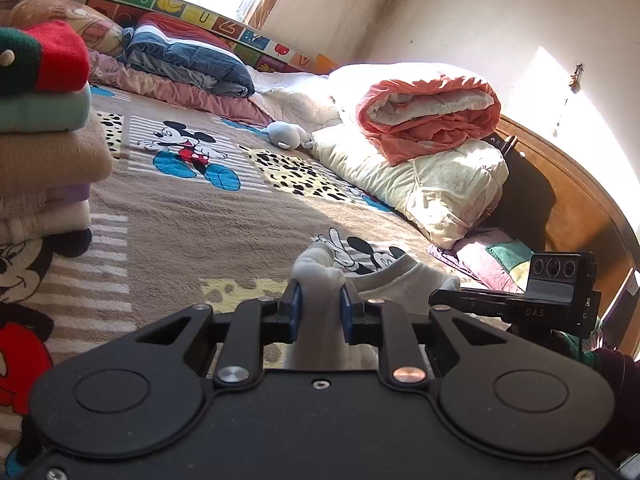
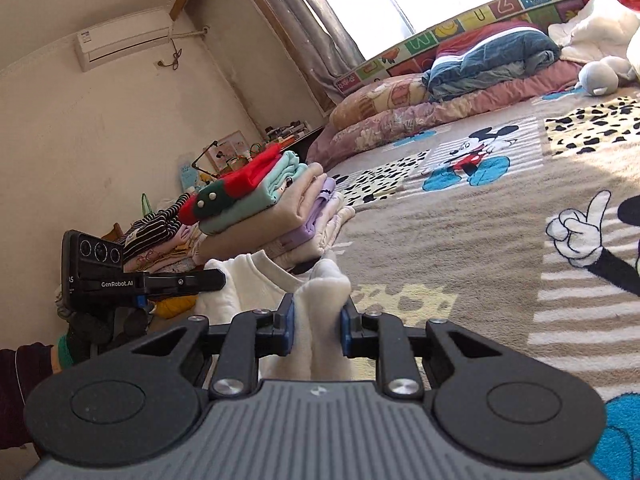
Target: Fold clothes
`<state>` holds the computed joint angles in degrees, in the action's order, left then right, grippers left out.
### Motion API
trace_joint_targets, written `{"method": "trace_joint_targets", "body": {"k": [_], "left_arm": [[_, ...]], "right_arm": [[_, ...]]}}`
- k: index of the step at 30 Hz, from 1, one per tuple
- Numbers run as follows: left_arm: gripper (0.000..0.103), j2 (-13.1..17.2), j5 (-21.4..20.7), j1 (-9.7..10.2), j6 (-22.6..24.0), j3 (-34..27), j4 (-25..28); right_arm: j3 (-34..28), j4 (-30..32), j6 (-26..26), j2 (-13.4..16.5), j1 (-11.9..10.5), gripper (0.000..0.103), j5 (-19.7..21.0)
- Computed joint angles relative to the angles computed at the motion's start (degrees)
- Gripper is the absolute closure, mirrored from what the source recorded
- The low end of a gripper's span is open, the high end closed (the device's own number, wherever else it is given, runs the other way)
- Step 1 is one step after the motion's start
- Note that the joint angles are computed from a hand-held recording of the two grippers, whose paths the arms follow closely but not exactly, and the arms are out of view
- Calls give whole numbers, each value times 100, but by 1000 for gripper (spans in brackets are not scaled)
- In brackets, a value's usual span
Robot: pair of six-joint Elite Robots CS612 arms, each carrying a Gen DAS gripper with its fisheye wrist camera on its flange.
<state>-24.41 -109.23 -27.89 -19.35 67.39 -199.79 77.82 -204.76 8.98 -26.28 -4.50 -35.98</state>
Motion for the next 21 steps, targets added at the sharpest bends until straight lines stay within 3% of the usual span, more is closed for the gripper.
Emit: {"method": "trace_joint_targets", "body": {"k": [10,16,21], "left_arm": [[85,-877,353,-270,1505,1563,-384],[84,-1226,849,-523,2436,2332,-455],[84,-1328,1344,-769,3122,2807,-519]], "right_arm": [[1460,-343,-1646,-895,31,80,-120],[2336,-353,-3001,-1365,130,79,-588],[2883,-349,-3928,-1598,211,75,-1009]]}}
